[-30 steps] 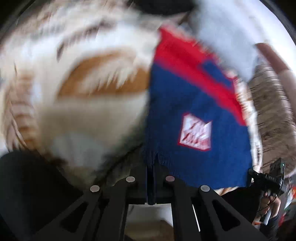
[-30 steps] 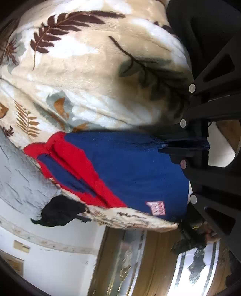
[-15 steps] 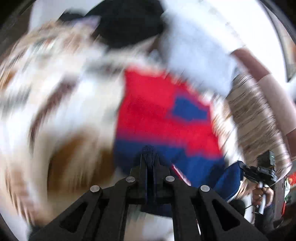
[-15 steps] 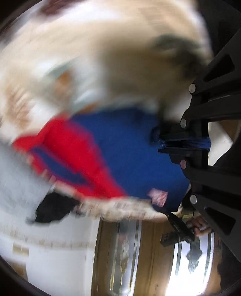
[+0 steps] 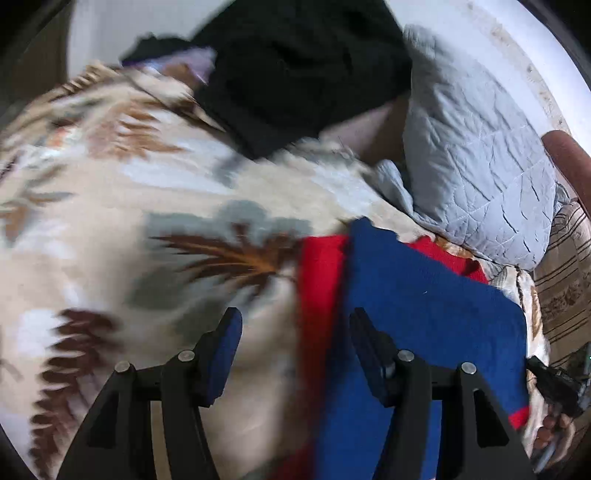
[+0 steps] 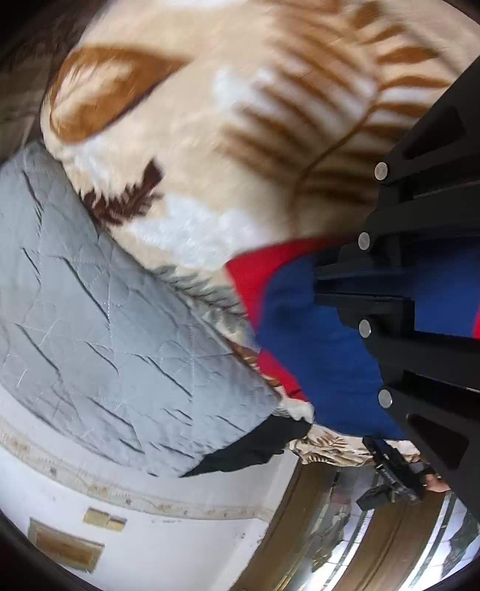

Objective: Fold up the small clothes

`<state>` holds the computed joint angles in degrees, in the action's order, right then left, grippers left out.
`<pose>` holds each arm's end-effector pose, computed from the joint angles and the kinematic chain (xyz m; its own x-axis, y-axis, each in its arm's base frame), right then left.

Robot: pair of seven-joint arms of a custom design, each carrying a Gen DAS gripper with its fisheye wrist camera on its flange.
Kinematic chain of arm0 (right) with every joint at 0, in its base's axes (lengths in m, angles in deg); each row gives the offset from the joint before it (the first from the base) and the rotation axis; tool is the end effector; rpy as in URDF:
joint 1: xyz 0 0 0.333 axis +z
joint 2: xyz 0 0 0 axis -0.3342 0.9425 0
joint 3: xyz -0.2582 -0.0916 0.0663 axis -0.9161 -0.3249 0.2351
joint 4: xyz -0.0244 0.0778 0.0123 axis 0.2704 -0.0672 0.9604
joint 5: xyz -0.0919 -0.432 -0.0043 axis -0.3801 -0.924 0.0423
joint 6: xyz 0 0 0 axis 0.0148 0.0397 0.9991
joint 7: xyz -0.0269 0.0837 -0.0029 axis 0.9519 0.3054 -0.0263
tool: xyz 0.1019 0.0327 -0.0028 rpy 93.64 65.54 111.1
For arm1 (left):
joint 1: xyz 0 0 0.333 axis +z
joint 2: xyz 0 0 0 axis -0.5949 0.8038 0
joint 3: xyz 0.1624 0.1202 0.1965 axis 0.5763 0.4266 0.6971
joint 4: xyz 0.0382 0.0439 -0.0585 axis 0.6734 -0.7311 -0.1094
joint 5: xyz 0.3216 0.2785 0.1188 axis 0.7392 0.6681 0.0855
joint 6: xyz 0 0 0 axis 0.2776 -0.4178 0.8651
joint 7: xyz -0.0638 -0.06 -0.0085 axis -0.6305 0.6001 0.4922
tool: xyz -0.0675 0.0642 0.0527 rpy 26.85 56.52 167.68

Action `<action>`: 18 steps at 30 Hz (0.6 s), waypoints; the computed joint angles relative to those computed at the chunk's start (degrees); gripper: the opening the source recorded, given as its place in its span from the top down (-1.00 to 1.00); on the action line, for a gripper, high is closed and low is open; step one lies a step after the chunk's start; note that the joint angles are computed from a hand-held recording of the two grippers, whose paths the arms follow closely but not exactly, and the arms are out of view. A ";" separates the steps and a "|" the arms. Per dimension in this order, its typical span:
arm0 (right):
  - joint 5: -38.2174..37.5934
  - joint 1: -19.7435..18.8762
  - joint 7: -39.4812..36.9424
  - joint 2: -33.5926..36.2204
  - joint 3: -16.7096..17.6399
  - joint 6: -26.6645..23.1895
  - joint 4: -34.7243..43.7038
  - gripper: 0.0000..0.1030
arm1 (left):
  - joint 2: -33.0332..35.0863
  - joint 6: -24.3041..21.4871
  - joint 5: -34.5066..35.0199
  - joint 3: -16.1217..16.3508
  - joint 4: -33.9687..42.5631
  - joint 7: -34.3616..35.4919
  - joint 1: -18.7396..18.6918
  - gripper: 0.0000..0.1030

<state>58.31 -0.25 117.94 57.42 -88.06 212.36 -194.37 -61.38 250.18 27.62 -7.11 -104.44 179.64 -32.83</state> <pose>0.4947 0.0594 0.3657 -0.0699 -0.7646 -0.6407 -0.7736 0.4470 -0.4491 0.5150 0.0792 0.3706 0.1748 -0.9328 0.3151 -0.7765 -0.3274 -0.5383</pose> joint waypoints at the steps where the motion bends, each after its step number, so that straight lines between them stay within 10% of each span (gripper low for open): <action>1: -0.23 0.05 -0.91 -1.84 0.12 -0.21 -1.89 0.79 | -1.84 -0.28 -1.52 0.94 -1.67 2.15 -0.55 -0.20; 3: -0.47 0.50 -0.46 -3.89 0.33 1.05 -3.91 0.68 | -6.52 -2.71 -5.23 3.34 -5.42 6.73 -1.97 -0.21; 5: -2.60 1.12 0.48 -5.38 0.35 1.67 -5.42 -0.88 | -8.28 -4.23 -5.08 2.64 -7.40 7.39 -2.19 -0.23; 6: -3.49 1.62 0.54 -5.78 0.08 2.10 -5.80 -1.00 | -8.35 -4.72 -4.60 2.24 -7.71 7.75 -2.43 -0.23; 12: -20.12 0.95 9.78 -2.93 2.13 -0.55 -5.05 -0.88 | -3.02 -1.62 2.52 -3.19 -6.53 0.18 -1.71 -0.21; 13: -27.03 -1.32 15.78 -2.05 4.72 -0.77 -5.01 -0.53 | -2.70 -2.99 4.41 -3.56 -5.79 -1.50 -1.26 0.46; 14: -32.37 -2.73 20.20 -1.94 6.36 -0.58 -5.17 -0.16 | -2.31 -7.48 2.42 -2.01 -3.99 -0.60 -2.11 0.62; 16: -35.79 -3.15 23.99 -1.15 5.86 -5.82 -3.06 0.56 | -2.45 -8.88 6.36 -3.34 -2.67 -6.30 -0.70 0.68; 18: -41.95 -3.84 28.15 -1.90 6.87 -7.89 -1.86 0.62 | -4.97 -8.98 7.63 -3.68 -3.19 -9.25 -0.47 0.69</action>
<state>16.35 -4.09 146.09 55.53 -81.20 204.47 -196.22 -66.35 241.21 35.25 -10.79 -107.63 170.39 -33.30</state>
